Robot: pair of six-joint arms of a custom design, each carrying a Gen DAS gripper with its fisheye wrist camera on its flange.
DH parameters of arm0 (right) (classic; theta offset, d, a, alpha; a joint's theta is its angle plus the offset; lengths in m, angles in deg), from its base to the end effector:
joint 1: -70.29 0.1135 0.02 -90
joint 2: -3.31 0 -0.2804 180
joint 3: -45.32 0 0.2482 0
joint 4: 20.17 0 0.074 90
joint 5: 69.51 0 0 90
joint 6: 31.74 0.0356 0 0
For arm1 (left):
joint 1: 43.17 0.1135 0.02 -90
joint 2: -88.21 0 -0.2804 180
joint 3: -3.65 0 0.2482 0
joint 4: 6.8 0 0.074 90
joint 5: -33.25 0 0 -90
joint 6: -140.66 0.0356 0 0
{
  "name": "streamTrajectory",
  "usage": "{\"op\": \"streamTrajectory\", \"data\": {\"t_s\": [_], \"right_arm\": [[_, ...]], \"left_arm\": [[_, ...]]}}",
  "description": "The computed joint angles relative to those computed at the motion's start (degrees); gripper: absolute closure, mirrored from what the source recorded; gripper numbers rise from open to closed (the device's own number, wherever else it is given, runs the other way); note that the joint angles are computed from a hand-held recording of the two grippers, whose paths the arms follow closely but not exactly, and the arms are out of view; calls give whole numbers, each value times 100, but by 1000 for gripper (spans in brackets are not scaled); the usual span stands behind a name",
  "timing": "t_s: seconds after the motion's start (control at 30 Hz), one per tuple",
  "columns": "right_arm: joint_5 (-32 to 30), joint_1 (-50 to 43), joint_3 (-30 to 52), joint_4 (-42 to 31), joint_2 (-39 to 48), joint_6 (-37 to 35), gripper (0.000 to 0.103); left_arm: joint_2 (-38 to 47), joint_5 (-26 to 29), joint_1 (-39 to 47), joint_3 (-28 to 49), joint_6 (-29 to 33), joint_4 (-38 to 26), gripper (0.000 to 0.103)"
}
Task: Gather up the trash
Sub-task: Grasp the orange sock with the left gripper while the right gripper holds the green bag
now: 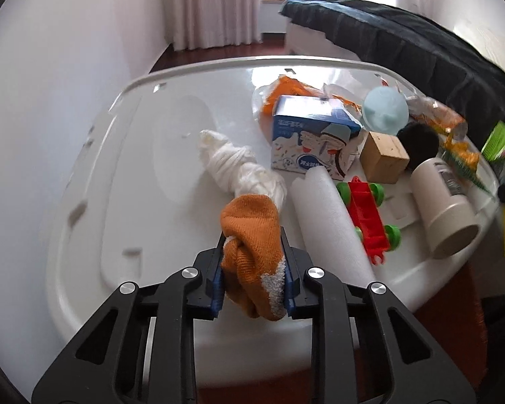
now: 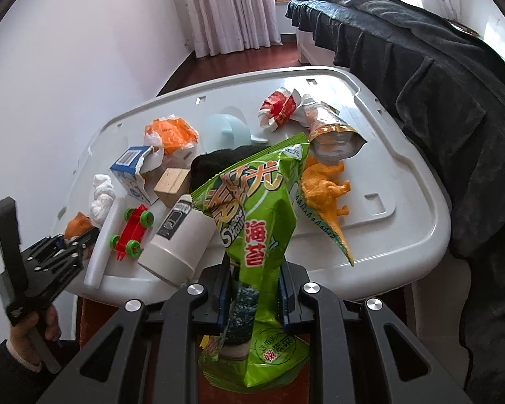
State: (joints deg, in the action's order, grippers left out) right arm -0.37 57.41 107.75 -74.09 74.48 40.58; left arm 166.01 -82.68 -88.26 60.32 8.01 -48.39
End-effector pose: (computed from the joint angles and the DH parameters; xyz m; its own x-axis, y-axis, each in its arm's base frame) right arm 0.2213 -0.0376 0.2459 -0.8399 -0.0991 -0.5336 -0.2164 0.9628 0.1619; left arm 0.1811 -0.1596 0.2039 -0.7972 -0.0634 -0.6004 -0.0607 0.9978 -0.0247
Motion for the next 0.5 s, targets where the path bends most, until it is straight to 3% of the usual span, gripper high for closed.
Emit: {"op": "streamTrajectory", "data": {"t_s": [0.1, 0.3, 0.4, 0.5], "right_arm": [[-53, 23, 2, -84, 13, -81, 81], [-515, -50, -16, -345, -225, -310, 81], [-722, -136, -116, -676, -749, -599, 81], [-931, -385, -295, -1336, -1372, -1056, 81]], "left_arm": [[-429, -48, -374, 246, -758, -853, 78], [-737, -1109, -1939, 1246, -2409, -2950, 78], [-398, -1487, -2873, 1626, -3589, -3743, 78], [143, -1497, -3426, 1778, -4600, -4176, 78]]}}
